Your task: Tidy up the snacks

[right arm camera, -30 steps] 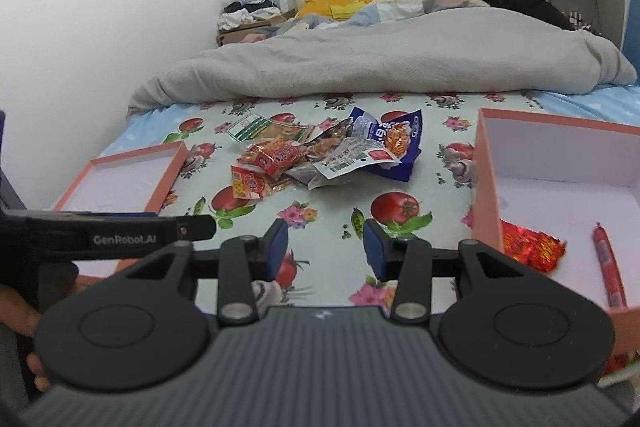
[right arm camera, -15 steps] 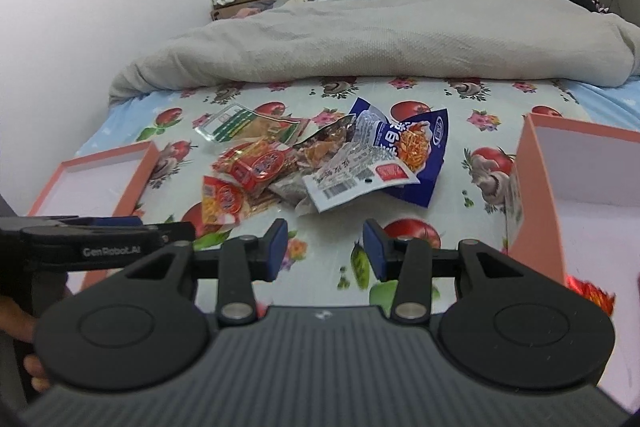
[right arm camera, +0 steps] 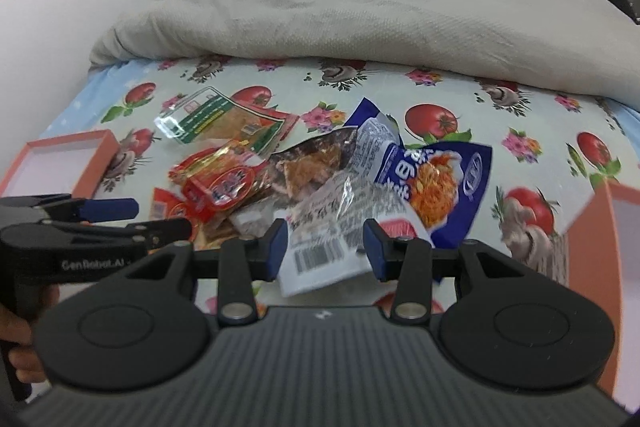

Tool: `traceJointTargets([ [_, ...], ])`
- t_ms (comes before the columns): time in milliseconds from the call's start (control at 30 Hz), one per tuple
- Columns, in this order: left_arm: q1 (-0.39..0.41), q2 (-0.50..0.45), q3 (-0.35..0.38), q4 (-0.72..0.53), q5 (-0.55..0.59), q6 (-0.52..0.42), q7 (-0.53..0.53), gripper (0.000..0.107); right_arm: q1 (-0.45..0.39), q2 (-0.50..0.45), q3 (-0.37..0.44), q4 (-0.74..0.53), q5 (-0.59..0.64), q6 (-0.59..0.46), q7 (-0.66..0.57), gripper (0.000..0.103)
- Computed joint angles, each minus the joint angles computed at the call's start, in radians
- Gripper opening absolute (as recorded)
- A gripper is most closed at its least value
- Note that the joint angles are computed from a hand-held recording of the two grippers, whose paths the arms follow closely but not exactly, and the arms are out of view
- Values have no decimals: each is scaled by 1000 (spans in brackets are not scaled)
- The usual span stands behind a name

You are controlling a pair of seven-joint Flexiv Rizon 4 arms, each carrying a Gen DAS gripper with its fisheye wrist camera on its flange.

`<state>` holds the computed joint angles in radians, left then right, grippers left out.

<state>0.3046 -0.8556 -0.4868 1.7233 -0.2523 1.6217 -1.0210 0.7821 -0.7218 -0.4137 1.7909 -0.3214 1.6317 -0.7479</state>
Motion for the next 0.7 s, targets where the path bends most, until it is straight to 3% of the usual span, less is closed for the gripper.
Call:
traceJointTargets([
  [33,-16,-11,15,-23,-2,-9,0,76,-24,-11,21,-29,-7,-24,-8,48],
  [100,-38,-31,39,-62,-9,-28,1,76,-52,-34,37,-68,-29,-37,-19,69],
  [233,-89,-63,97,-136,-41,-75,-7,76,-120,-73,97,-148,-74,-77,-68,70],
  [367,-96,-97,102,-184,-71,-108,8,76,-229,-115,229,-252,-92,-159,-114,70],
  [500,-79,-122,71,-198,-91,-106,38,76,-319,-158,356,-329,-96,-214,-199,70],
  [567,-71,-132,58,-205,-102,-107,46,76,-331,-173,374,-352,-95,-242,-226,70],
  [700,13,-171,-69,-190,-100,-64,106,75,-366,-194,435,-374,-78,-260,-304,71],
])
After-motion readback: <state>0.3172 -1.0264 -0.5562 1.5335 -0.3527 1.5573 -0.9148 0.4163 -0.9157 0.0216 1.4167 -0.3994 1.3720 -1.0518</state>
